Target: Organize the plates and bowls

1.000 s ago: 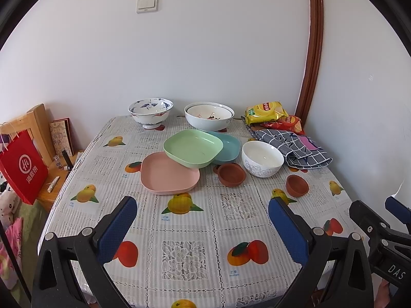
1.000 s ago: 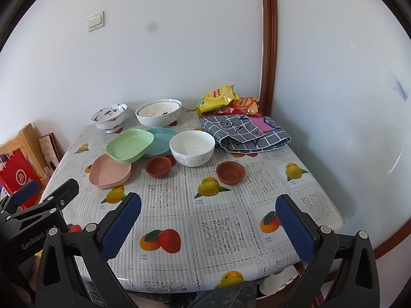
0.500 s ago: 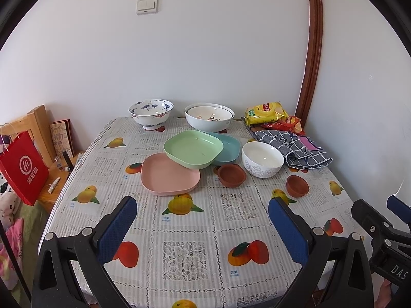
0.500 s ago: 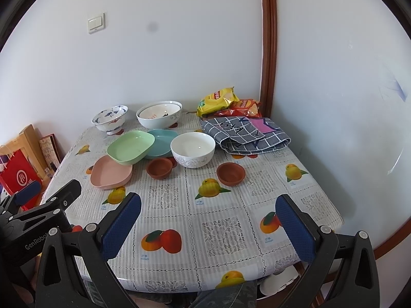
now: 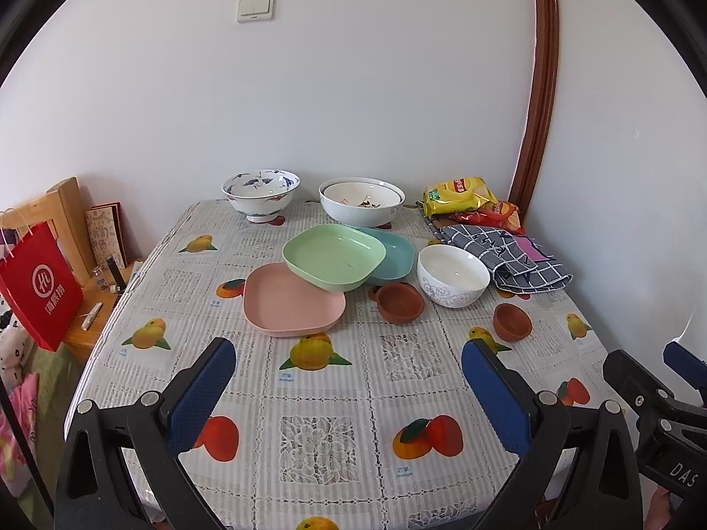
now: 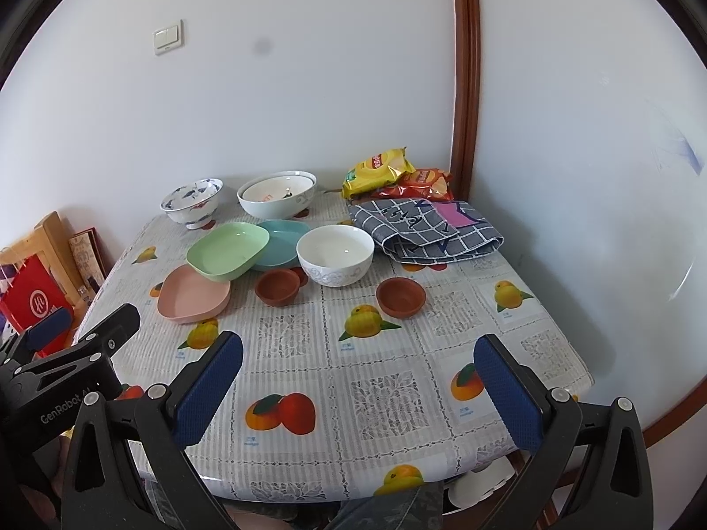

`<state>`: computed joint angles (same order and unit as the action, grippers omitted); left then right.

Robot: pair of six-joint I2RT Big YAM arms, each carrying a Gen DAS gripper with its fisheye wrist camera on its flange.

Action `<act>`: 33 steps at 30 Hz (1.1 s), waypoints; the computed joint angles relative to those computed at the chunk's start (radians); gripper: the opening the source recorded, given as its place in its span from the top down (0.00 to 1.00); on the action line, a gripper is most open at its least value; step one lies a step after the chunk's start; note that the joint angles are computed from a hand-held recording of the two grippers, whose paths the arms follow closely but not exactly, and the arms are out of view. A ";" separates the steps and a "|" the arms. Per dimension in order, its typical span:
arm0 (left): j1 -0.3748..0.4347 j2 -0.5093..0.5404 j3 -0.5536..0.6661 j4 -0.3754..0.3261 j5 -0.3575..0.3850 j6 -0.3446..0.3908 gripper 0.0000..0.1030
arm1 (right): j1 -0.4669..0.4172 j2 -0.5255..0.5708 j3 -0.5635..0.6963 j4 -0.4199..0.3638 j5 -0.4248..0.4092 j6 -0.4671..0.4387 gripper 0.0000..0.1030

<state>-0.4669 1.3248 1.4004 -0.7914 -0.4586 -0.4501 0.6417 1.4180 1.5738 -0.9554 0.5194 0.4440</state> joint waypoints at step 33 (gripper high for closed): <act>0.148 0.162 0.110 -0.017 0.197 0.067 0.00 | -0.073 0.204 0.202 0.006 -0.152 -0.006 0.00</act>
